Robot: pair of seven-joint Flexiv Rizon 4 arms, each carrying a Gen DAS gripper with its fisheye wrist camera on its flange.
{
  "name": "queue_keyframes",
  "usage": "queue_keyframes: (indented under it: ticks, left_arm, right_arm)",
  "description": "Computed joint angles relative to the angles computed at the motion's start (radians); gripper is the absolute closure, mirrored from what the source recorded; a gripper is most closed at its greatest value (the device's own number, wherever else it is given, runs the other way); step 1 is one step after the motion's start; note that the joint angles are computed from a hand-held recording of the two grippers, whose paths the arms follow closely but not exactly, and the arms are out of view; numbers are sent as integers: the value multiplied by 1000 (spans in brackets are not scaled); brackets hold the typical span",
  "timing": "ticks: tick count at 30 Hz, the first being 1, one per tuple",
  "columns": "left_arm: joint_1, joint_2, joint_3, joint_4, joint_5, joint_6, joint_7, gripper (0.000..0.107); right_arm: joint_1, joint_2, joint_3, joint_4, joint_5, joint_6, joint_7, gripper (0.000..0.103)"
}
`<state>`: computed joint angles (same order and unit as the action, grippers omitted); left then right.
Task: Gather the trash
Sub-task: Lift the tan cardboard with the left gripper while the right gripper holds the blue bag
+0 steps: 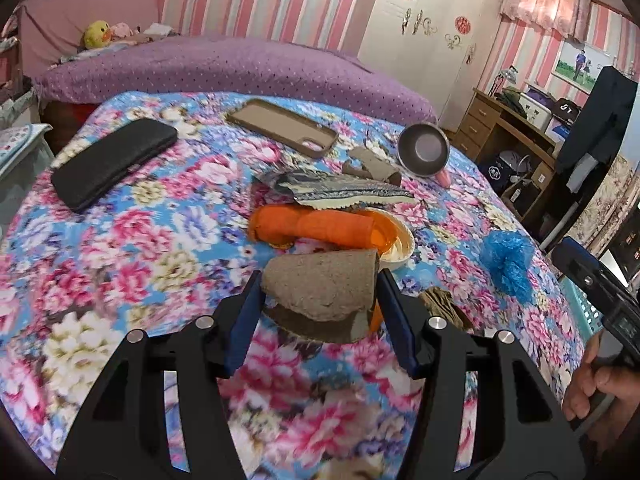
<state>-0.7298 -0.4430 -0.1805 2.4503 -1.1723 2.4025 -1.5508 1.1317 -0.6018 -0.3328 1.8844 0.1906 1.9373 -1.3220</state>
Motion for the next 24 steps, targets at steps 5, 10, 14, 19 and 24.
queue_keyframes:
  ticks: [5,10,14,19,24]
  left_arm:
    - [-55,28,-22,48,-84,90,0,51]
    - [-81,43,-47,79,-161,165,6,51]
    - [-78,51,-55,101,-177,192,-13,51]
    - [-76,51,-62,103,-198,202,1,51]
    - [-82,49,-67,105,-211,220,0,51]
  right_arm:
    - [52,-7,-71,7,33,-14,5,18]
    - [58,-22,-101,-5,-10,-85,56,18]
    - [66,-55,-137,-44,-71,-180,129,18]
    - [-24,-70,-50,-99,-151,-282,199,36]
    - [-98,-52,41,-86,-221,-275,207,69]
